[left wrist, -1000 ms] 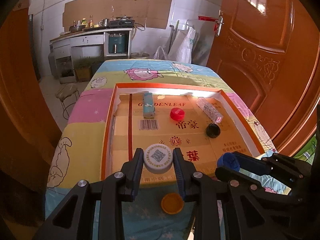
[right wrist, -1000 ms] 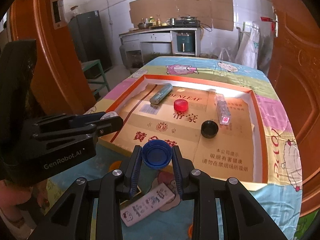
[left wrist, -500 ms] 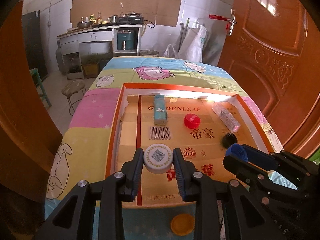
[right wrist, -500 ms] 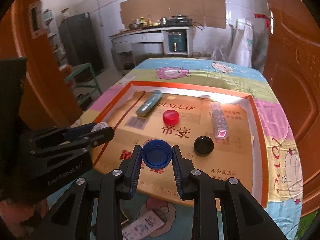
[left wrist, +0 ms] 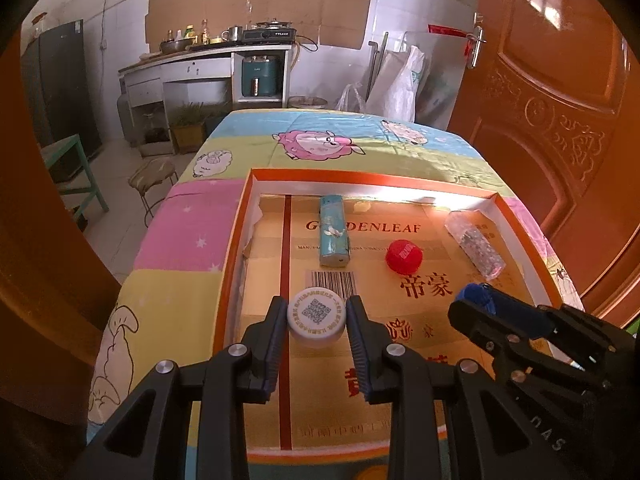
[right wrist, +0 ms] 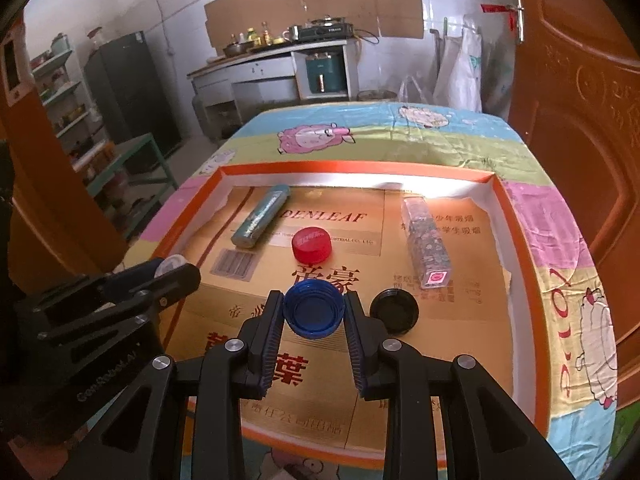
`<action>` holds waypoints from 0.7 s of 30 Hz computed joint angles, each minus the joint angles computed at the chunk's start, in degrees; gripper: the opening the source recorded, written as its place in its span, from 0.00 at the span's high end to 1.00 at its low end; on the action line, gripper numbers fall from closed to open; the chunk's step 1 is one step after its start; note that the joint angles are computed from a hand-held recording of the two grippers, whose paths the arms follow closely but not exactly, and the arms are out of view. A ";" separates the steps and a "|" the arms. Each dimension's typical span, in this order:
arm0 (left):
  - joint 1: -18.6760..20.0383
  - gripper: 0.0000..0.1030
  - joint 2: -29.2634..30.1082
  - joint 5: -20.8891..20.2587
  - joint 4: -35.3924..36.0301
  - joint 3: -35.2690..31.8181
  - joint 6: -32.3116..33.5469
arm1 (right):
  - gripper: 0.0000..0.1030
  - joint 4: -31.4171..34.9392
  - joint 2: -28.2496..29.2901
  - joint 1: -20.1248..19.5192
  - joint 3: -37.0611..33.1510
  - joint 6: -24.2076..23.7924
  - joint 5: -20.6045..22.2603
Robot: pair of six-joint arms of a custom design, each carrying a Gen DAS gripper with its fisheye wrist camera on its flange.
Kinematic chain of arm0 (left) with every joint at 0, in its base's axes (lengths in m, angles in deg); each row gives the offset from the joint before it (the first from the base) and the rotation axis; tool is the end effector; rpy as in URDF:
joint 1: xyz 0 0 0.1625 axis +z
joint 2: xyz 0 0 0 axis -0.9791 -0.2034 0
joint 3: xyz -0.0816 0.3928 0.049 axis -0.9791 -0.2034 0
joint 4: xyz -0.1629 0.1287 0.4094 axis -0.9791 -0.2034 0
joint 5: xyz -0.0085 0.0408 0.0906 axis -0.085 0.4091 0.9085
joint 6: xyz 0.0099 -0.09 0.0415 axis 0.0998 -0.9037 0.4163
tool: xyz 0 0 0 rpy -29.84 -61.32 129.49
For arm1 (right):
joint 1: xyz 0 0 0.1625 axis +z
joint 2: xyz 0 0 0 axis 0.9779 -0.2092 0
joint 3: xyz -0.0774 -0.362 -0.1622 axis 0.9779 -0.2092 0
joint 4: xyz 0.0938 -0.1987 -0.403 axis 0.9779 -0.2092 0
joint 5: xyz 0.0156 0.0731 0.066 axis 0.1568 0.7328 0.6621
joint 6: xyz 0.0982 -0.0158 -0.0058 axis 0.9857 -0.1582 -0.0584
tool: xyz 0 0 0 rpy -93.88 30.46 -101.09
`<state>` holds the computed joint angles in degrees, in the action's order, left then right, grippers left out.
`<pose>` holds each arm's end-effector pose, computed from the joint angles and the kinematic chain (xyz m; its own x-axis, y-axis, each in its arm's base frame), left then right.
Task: Organize rigid objects
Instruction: 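Lower the white container and blue cap into the tray, opening both tools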
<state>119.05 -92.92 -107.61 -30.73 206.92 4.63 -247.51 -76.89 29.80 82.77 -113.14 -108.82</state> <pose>-0.0974 -0.3816 0.1816 -0.6970 -0.4483 -0.5596 0.1846 0.6419 -0.7442 0.2560 -0.4444 0.0113 -0.6245 -0.6789 0.3862 -0.7694 0.6198 -0.1546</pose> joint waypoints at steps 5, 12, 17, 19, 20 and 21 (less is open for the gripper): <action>1.50 0.70 1.04 -0.17 -4.08 -0.05 3.36 | 0.70 -0.57 1.49 0.17 -0.92 -0.43 -0.47; 3.17 0.70 2.35 -0.73 -8.90 0.13 6.87 | 0.70 -0.56 2.81 0.58 -2.02 -0.28 -1.19; 4.48 0.70 3.43 -1.51 -12.58 0.13 9.62 | 0.70 -0.29 3.55 0.71 -2.71 0.08 -1.83; 4.66 0.70 3.61 -1.62 -13.05 0.12 10.01 | 0.70 0.00 3.74 0.70 -2.91 0.06 -1.92; 4.81 0.70 3.78 -1.68 -13.43 0.11 10.27 | 0.70 0.03 3.86 0.81 -2.90 0.05 -2.13; 5.00 0.70 3.98 -1.83 -13.76 0.09 10.55 | 0.70 0.07 4.03 0.83 -2.98 -0.07 -2.32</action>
<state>124.05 -88.94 -109.44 -44.49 207.01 15.19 -247.43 -72.86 30.63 79.79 -113.21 -111.14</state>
